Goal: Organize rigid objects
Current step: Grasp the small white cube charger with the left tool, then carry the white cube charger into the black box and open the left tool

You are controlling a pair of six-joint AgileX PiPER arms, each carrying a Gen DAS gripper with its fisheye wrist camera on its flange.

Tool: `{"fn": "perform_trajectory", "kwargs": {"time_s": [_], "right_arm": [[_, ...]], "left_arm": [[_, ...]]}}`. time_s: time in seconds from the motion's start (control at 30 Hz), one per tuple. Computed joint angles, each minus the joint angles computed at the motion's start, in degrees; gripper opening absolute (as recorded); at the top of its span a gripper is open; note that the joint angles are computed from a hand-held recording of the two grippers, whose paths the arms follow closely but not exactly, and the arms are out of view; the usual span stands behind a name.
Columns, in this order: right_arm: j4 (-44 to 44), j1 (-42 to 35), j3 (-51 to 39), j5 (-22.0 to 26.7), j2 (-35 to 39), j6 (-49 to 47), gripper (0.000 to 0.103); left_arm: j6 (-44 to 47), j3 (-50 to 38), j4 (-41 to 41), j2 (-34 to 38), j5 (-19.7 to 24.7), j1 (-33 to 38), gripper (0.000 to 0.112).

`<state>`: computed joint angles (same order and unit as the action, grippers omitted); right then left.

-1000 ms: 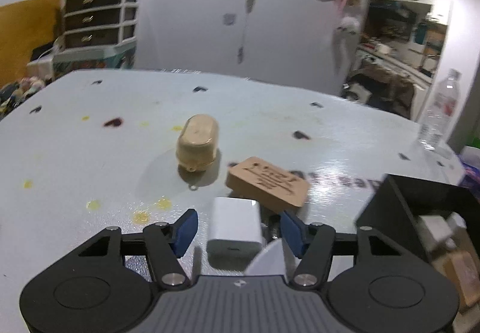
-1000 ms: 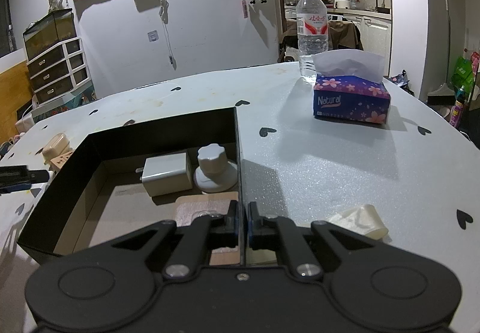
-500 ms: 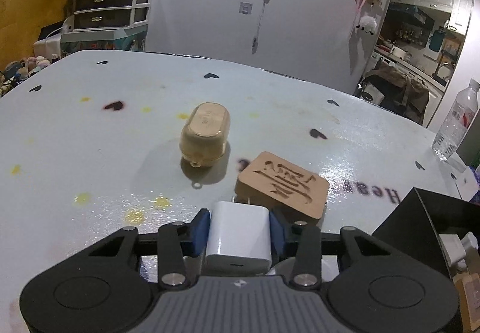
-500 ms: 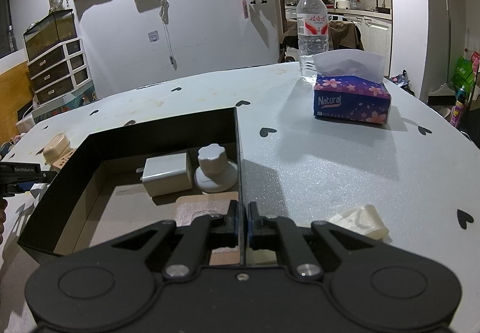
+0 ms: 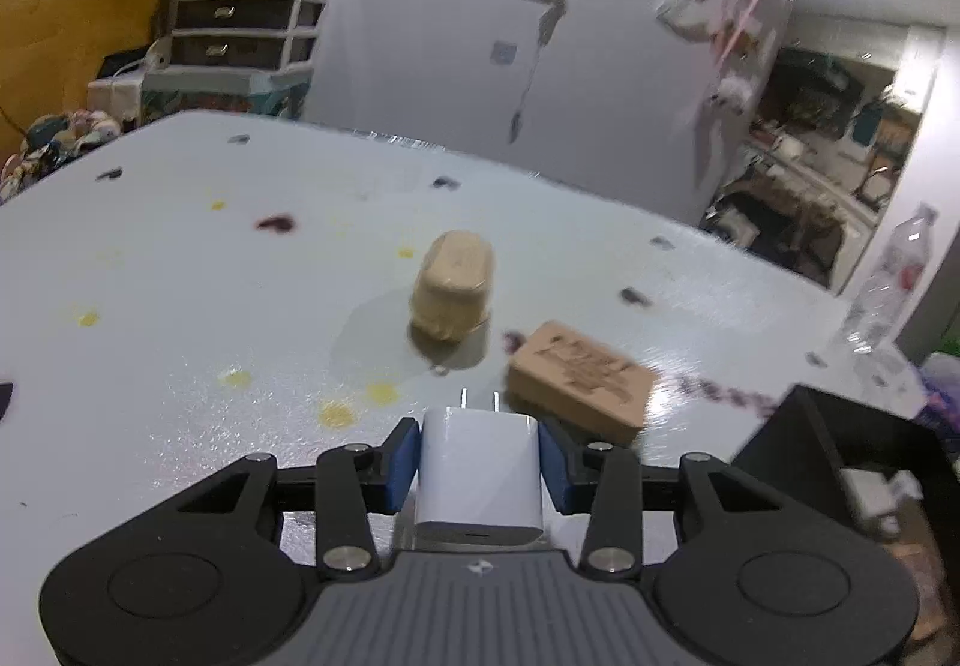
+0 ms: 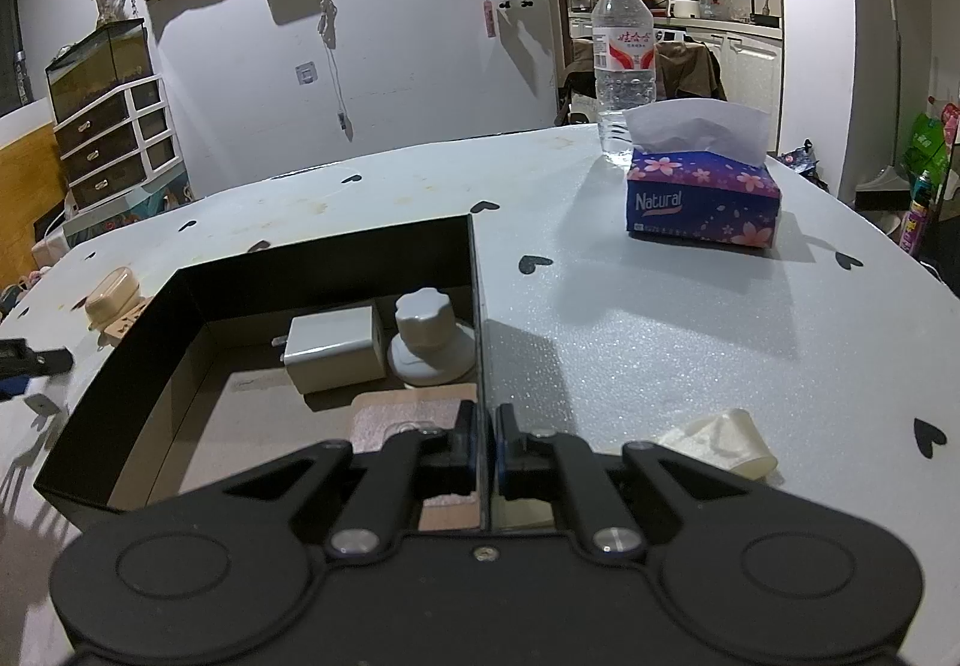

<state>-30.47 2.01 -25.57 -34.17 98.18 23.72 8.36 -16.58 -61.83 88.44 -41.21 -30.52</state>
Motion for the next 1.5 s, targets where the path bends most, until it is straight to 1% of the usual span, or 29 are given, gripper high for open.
{"fn": "perform_trajectory", "kwargs": {"time_s": [0.13,0.27,0.33,0.4,0.53,0.67,0.8,0.83,0.87,0.93,1.07,1.13,1.17,1.37,1.4,1.47,1.5], "right_arm": [[-0.18,-0.10,-0.04,0.04,-0.03,0.07,0.006],[0.04,0.06,-0.01,0.03,-0.03,-0.01,0.006],[-0.01,0.04,-0.01,0.03,-0.04,0.02,0.006],[-0.15,-0.06,-0.02,0.01,-0.04,0.09,0.006],[0.11,0.08,-0.03,0.06,-0.04,0.02,0.006],[-0.18,-0.04,-0.08,0.07,-0.02,0.10,0.006],[0.05,0.09,-0.01,0.22,-0.12,-0.07,0.006],[0.19,0.21,-0.06,0.36,-0.13,-0.18,0.006],[0.49,0.39,-0.10,0.51,-0.14,-0.40,0.006],[1.16,0.78,-0.22,0.81,-0.12,-0.87,0.006],[1.18,0.81,-0.20,0.72,-0.10,-0.77,0.006],[1.15,0.80,-0.24,0.78,-0.11,-0.80,0.006],[1.16,0.82,-0.20,0.76,-0.12,-0.82,0.006],[1.59,1.14,-0.22,0.82,-0.09,-1.00,0.006],[1.59,1.14,-0.22,0.82,-0.09,-1.00,0.006],[1.75,1.28,-0.22,0.84,-0.09,-1.02,0.006],[1.77,1.31,-0.23,0.86,-0.08,-0.99,0.006]], "left_arm": [[2.41,0.59,-3.48,-4.52,-0.55,-5.85,0.044],[5.51,-0.91,-6.75,-8.20,-1.99,-13.06,0.044],[6.71,-2.57,-7.28,-8.76,-2.16,-16.05,0.044],[7.12,-4.68,-6.53,-8.48,-1.10,-17.87,0.044],[4.90,-10.28,-1.04,-4.66,4.70,-17.34,0.044],[1.51,-17.52,5.29,1.60,13.64,-14.58,0.044],[1.28,-25.18,4.45,8.23,21.75,-11.85,0.044],[1.98,-27.07,3.34,9.76,23.67,-11.24,0.044],[2.30,-27.85,2.95,10.67,24.42,-11.02,0.044],[6.62,-30.05,-1.56,12.96,25.01,-10.90,0.044],[19.62,-34.06,-14.96,16.22,27.36,-9.78,0.044],[27.12,-35.61,-22.60,17.49,27.73,-9.39,0.044],[29.09,-36.13,-24.82,17.98,27.91,-9.25,0.044],[37.29,-38.51,-33.66,20.01,27.71,-9.35,0.044],[36.70,-38.55,-33.33,20.02,27.89,-9.31,0.044],[32.41,-38.11,-29.15,19.78,28.51,-9.22,0.046],[31.65,-37.90,-28.37,19.55,28.48,-9.32,0.050]]}}
